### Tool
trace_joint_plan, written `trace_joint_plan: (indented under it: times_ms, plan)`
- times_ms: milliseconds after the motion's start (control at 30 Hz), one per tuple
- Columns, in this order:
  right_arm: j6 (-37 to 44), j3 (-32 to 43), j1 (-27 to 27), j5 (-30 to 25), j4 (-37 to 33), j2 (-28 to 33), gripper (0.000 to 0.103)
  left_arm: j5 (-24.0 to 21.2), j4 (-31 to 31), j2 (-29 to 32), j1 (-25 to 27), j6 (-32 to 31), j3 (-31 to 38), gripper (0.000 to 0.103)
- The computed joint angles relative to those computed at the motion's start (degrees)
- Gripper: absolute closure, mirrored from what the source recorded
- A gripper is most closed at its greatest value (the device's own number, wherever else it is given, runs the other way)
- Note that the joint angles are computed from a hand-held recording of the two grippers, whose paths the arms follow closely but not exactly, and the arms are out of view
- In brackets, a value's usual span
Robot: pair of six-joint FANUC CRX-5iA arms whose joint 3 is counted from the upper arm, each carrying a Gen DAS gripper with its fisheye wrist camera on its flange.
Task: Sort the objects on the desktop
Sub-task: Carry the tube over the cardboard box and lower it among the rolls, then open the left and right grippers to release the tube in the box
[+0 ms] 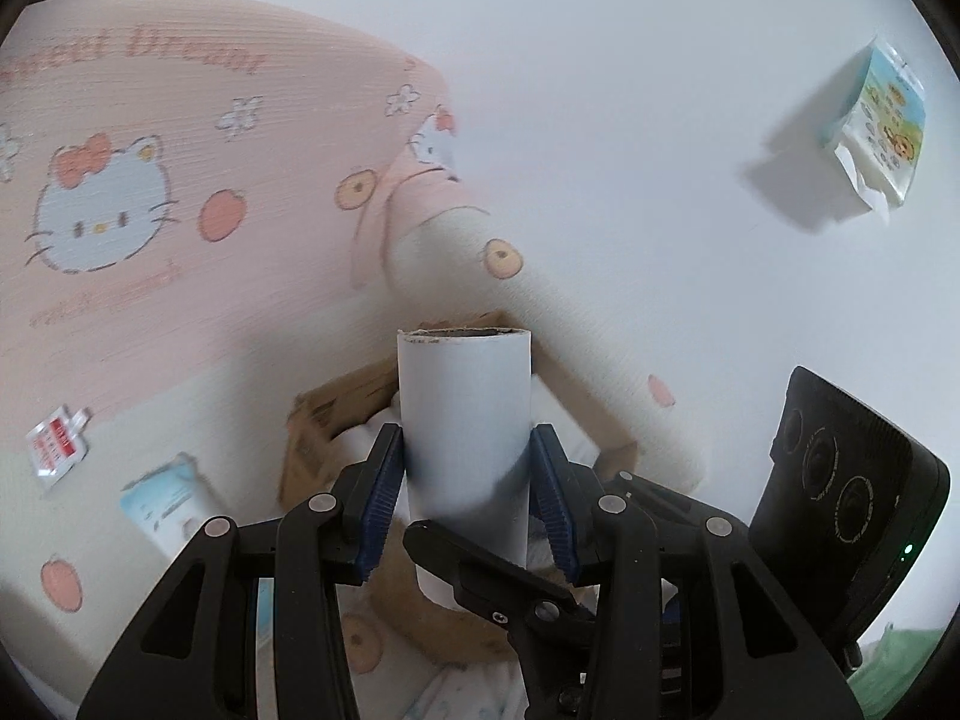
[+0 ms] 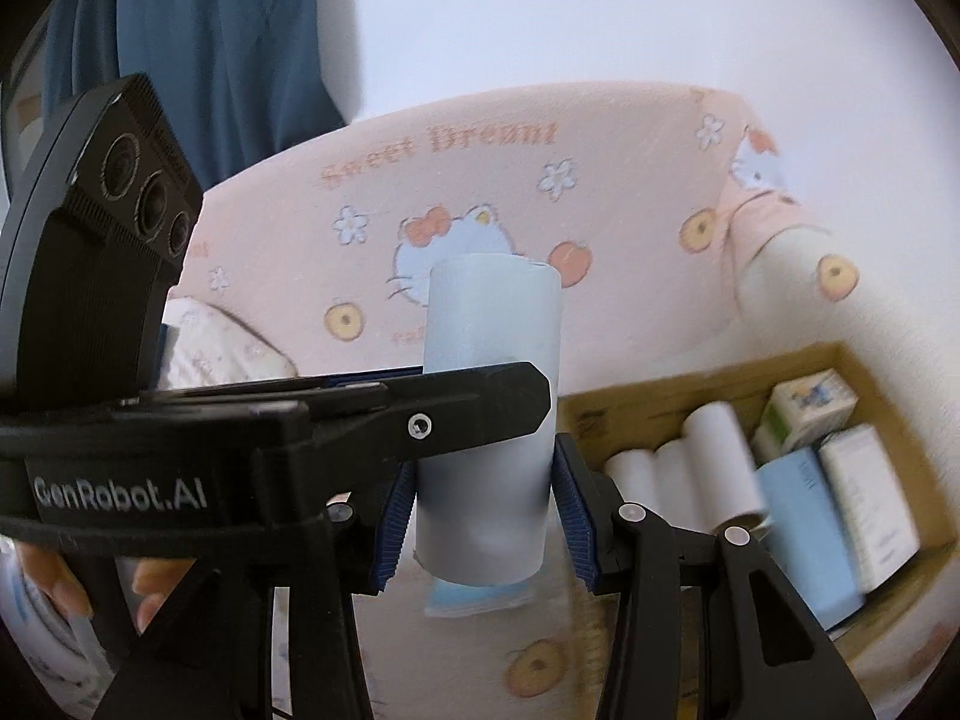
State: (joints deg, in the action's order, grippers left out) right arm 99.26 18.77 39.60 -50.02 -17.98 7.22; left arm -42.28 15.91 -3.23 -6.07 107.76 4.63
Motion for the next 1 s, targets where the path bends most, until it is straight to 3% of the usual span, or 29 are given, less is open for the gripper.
trace_joint_plan:
  times_ms: [233, 533, 767, 1000]
  plan:
    - [1.1, 5.7, -3.1, -2.6, 0.6, 3.1, 0.061, -1.8, 0.7, 7.0, -1.6, 0.5, 8.7, 0.056]
    - [2.1, 16.3, -9.5, -14.9, -6.3, 12.1, 0.061, -11.1, 7.2, 17.1, 0.5, 3.0, 16.0, 0.056]
    - [1.1, 18.9, -9.8, -18.1, -4.4, 16.0, 0.061, -18.4, 4.4, 22.7, 0.3, 6.9, 23.2, 0.056]
    - [-0.1, 22.9, -10.2, -22.8, -4.6, 19.5, 0.061, -26.3, 6.8, 27.9, 2.0, 9.4, 28.8, 0.056]
